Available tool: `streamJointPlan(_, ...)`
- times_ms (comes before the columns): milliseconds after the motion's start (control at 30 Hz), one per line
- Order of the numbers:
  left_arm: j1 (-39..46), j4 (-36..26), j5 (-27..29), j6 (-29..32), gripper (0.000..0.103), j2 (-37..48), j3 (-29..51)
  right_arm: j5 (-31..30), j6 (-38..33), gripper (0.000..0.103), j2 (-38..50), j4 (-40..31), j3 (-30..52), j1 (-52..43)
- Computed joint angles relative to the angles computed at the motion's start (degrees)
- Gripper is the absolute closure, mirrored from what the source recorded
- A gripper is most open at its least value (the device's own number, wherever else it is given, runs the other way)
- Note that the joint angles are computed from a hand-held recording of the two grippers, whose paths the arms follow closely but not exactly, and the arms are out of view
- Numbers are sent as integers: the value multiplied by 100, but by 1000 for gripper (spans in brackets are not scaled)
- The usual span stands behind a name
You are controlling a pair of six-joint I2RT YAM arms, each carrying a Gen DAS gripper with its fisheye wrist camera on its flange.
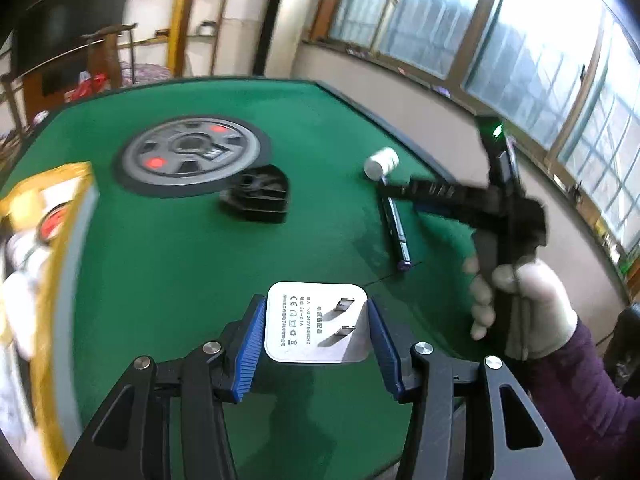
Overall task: Organize rigid objects
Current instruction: 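Carry the white plug and the black marker over the white tray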
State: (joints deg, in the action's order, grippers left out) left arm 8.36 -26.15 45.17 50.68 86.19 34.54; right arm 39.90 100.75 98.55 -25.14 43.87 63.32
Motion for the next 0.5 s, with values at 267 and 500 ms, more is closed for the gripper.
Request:
streamJointPlan(267, 2253, -2107, 756, 1968, 50, 957, 1421, -276, -449, 89, 1461, -1956, 2052, -66)
streamJointPlan(500, 3578, -2461, 1048, 2168, 50, 1907, 2746, 227, -319, 89, 417, -114, 799, 455)
